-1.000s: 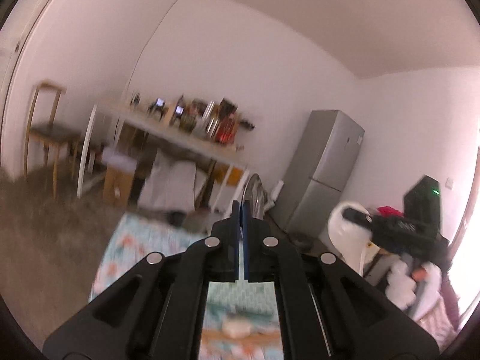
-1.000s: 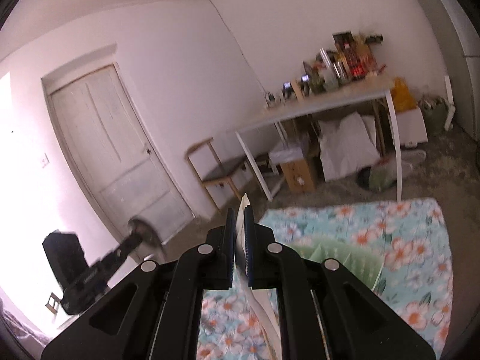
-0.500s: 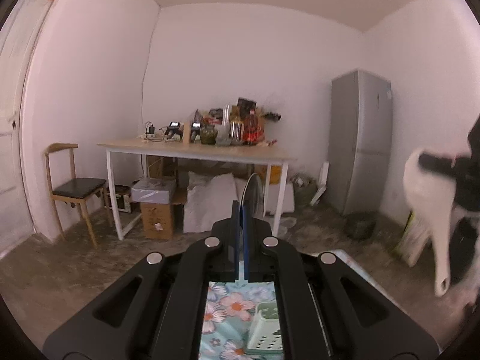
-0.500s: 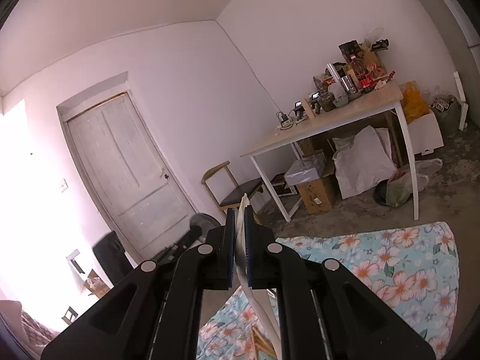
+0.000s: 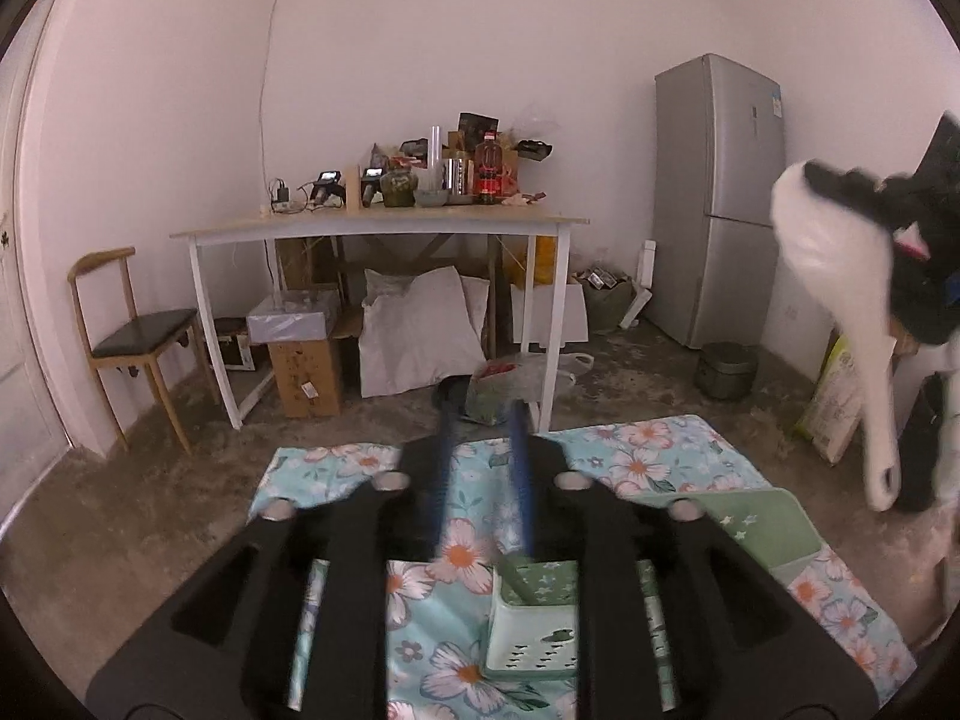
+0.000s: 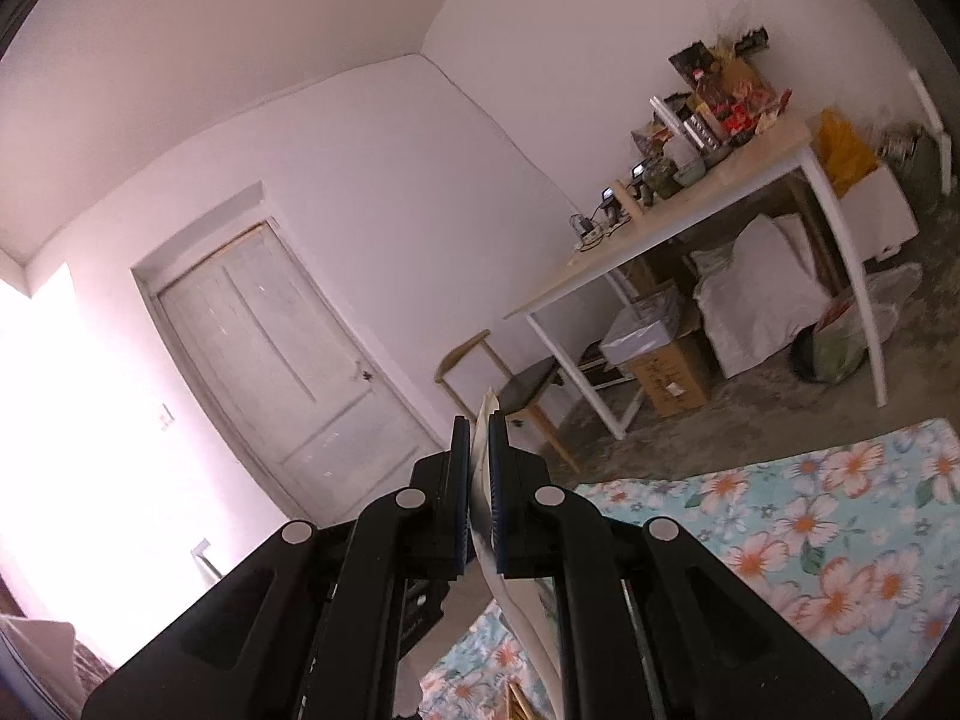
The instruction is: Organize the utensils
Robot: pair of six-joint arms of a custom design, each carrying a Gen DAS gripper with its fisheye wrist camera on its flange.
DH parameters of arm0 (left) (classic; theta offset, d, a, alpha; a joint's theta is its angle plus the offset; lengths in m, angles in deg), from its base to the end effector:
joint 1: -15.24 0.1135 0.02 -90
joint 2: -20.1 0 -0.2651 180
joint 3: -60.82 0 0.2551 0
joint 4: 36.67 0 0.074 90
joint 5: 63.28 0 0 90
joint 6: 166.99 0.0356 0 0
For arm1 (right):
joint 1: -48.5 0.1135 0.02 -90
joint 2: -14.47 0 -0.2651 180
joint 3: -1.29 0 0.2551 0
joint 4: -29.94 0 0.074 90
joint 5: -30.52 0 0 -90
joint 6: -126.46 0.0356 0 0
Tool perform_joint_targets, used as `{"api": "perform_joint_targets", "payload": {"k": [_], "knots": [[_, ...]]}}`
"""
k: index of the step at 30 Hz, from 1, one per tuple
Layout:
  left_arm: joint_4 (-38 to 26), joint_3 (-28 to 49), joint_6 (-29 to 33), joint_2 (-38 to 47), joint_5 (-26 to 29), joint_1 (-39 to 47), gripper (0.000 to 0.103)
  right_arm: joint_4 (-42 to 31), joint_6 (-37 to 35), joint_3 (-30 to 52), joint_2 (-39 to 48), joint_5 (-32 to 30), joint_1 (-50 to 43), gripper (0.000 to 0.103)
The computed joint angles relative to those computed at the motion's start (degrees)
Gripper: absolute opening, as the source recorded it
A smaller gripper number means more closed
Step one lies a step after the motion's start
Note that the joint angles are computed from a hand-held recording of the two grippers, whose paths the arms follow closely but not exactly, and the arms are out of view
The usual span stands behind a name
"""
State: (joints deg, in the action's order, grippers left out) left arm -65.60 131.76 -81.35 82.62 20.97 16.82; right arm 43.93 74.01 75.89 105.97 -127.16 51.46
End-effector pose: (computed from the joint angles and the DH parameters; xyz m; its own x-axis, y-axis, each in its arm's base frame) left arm 0.2523 0.0105 0.3477 -0.3400 -0.0850 -0.9366 -0.1475 0.9884 -0.0362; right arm 0.3563 0.0514 0.2999 -0.6145 0.2000 -0.7632 -0.7161 0.2645 0.6459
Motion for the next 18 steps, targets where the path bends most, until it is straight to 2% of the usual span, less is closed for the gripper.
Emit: {"api": "perform_joint_targets", "payload": {"k": [6, 9, 10, 12, 15, 18], "knots": [[0.2, -3.4, -2.2, -4.6, 3.0, 3.1, 0.052, 7.7, 0.6, 0.7, 6.3, 0.3, 1.7, 0.006], [-0.8, -5.9, -3.9, -7.9, 4.4, 4.7, 0.061, 8.2, -2.8, 1.1, 9.0, 0.2, 2.7, 0.007], [-1.3, -6.7, -4.4, -8.9, 4.9, 5.3, 0.064, 7.4, -4.3, 1.1, 9.5, -0.3, 2.9, 0.007], [-2.9, -8.7, -5.0, -11.5, 5.8, 6.8, 0.066, 1.1, -12.3, 1.1, 9.2, 1.1, 3.6, 0.007], [-5.8, -11.9, -5.2, -15.4, 7.9, 9.8, 0.068, -6.4, -20.0, 1.3, 9.0, 2.1, 3.6, 0.007], [-9.1, -14.5, -4.4, -18.8, 9.6, 12.4, 0.068, -8.0, -22.2, -0.8, 7.8, 1.2, 2.4, 0.007]]}}
